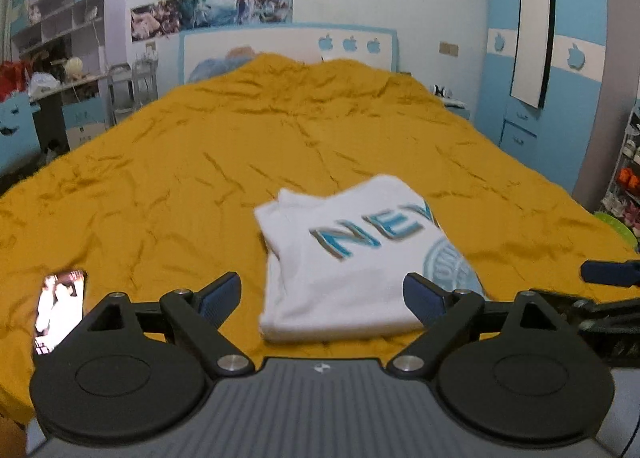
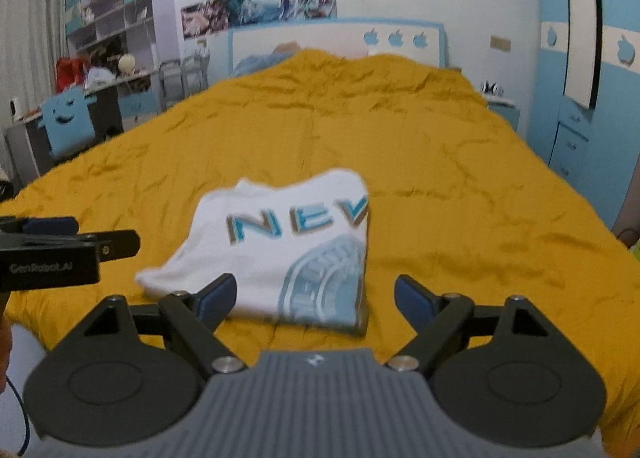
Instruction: Fold small clothes
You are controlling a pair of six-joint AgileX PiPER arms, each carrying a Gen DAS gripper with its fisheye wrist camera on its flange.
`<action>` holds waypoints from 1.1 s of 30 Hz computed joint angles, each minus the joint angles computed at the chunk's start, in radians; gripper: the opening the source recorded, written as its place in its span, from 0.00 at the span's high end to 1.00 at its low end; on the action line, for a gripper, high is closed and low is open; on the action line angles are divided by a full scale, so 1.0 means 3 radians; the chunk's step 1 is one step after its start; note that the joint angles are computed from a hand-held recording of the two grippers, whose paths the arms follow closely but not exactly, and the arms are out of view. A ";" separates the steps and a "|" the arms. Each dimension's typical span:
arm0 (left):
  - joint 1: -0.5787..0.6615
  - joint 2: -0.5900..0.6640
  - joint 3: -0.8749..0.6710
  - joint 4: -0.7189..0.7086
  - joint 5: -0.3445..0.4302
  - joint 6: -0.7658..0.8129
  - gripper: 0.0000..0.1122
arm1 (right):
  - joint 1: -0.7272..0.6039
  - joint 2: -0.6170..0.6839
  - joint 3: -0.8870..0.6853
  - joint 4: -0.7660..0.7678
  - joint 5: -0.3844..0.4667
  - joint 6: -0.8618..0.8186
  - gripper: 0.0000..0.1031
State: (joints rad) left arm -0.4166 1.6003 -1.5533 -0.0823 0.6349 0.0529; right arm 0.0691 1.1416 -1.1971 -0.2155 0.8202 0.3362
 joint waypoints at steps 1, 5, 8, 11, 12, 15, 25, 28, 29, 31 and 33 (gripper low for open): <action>-0.0001 -0.0037 0.0061 -0.0045 -0.0002 0.0018 0.08 | 0.0033 -0.0021 0.0053 -0.0019 0.0017 0.0028 0.20; -0.0128 -0.0145 0.0247 0.0184 -0.0036 -0.0191 0.08 | 0.0135 -0.0088 0.0207 -0.0060 0.0077 0.0149 0.21; -0.0186 -0.0214 0.0346 0.0278 -0.0036 -0.0263 0.08 | 0.0212 -0.0143 0.0317 -0.0169 0.0070 0.0273 0.20; -0.0241 -0.0251 0.0386 0.0366 -0.0027 -0.0340 0.08 | 0.0351 -0.0229 0.0428 -0.0327 0.0074 0.0464 0.21; -0.0247 -0.0257 0.0394 0.0374 -0.0024 -0.0343 0.08 | 0.0381 -0.0240 0.0443 -0.0365 0.0082 0.0498 0.21; -0.0257 -0.0261 0.0394 0.0377 -0.0008 -0.0332 0.08 | 0.0355 -0.0238 0.0436 -0.0327 0.0092 0.0461 0.20; -0.0270 -0.0244 0.0366 0.0433 0.0022 -0.0421 0.08 | 0.0305 -0.0223 0.0408 -0.0282 0.0059 0.0382 0.21; -0.0266 -0.0243 0.0365 0.0418 0.0020 -0.0408 0.08 | 0.0315 -0.0229 0.0423 -0.0300 0.0047 0.0404 0.21; -0.0265 -0.0241 0.0364 0.0424 0.0022 -0.0407 0.08 | 0.0316 -0.0226 0.0424 -0.0298 0.0045 0.0404 0.21; -0.0264 -0.0240 0.0363 0.0418 0.0025 -0.0402 0.08 | 0.0331 -0.0230 0.0428 -0.0315 0.0048 0.0427 0.21; -0.0267 -0.0241 0.0364 0.0428 0.0023 -0.0414 0.08 | 0.0331 -0.0232 0.0429 -0.0315 0.0047 0.0424 0.21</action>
State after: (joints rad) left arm -0.4967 1.5279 -1.4441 0.0462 0.6418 -0.0713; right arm 0.1684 1.0720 -1.0685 -0.3100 0.8343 0.4633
